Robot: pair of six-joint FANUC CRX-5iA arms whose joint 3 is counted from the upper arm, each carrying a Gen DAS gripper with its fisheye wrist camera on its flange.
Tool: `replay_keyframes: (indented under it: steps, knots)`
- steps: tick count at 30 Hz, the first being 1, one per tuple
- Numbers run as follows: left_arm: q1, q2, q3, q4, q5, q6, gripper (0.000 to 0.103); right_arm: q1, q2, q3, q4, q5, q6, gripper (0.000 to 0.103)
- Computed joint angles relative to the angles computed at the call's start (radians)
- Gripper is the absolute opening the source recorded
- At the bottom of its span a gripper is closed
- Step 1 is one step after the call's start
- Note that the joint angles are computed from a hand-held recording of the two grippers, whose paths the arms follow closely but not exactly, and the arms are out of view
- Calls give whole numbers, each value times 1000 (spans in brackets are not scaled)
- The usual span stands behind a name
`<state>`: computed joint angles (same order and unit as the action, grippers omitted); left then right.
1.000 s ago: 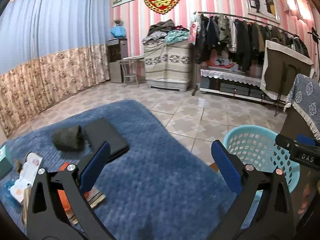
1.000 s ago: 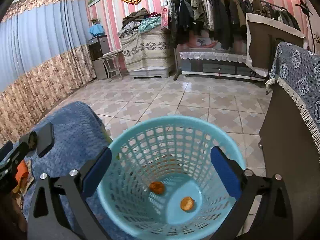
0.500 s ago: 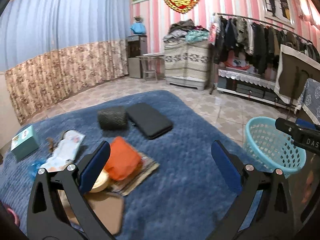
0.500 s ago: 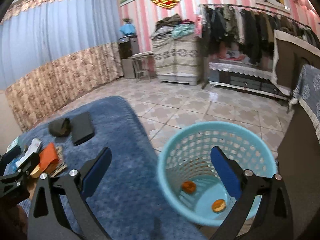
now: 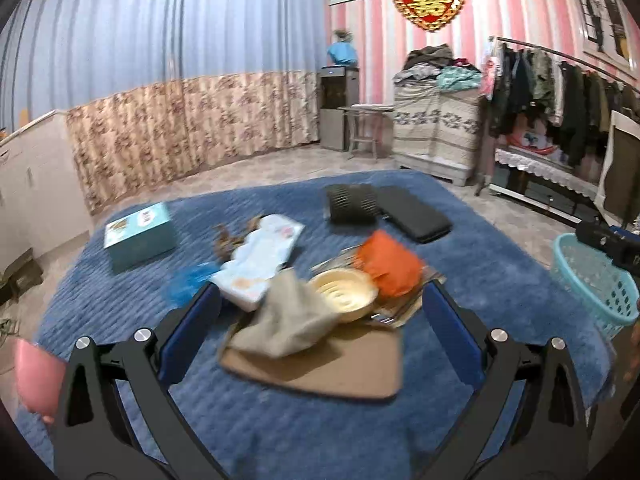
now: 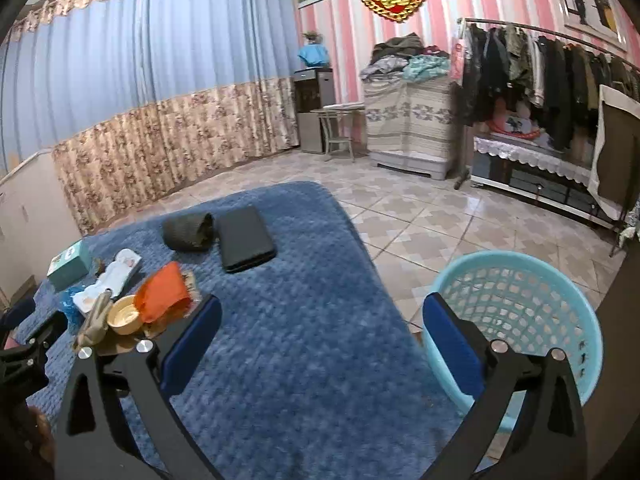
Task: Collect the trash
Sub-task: 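Move both empty grippers back toward the items on the bed, then grasp the blue plastic bag with the left gripper while the right grasps the orange bag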
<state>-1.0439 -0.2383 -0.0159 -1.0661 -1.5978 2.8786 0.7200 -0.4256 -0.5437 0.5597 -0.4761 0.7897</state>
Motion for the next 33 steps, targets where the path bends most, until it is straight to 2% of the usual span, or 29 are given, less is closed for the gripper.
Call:
replay_keyframes:
  steps: [3, 6, 10, 14, 18, 23, 26, 31, 33]
  knots:
    - [-3, -37, -38, 2, -32, 23, 97, 15, 8, 22, -84, 5, 49, 99]
    - [28, -64, -66, 35, -27, 20, 97, 38, 19, 28, -92, -7, 50, 99]
    - [61, -90, -107, 78, -42, 16, 97, 69, 29, 19, -60, -7, 37, 99]
    - [109, -161, -177, 140, 15, 28, 98, 96, 46, 13, -8, -16, 10, 99]
    - [120, -176, -186, 129, -7, 9, 98, 107, 59, 11, 37, -29, -38, 99]
    - [187, -209, -195, 120, 16, -16, 98, 121, 85, 21, 94, -64, -144, 99]
    - [279, -230, -209, 154, 86, -82, 98, 132, 104, 48, 33, -94, -90, 99]
    - [484, -256, -250, 285, 234, -228, 98, 144, 109, 11, 178, -112, -206, 99]
    - [520, -260, -262, 305, 274, -257, 98, 145, 123, 26, 177, -134, -196, 99]
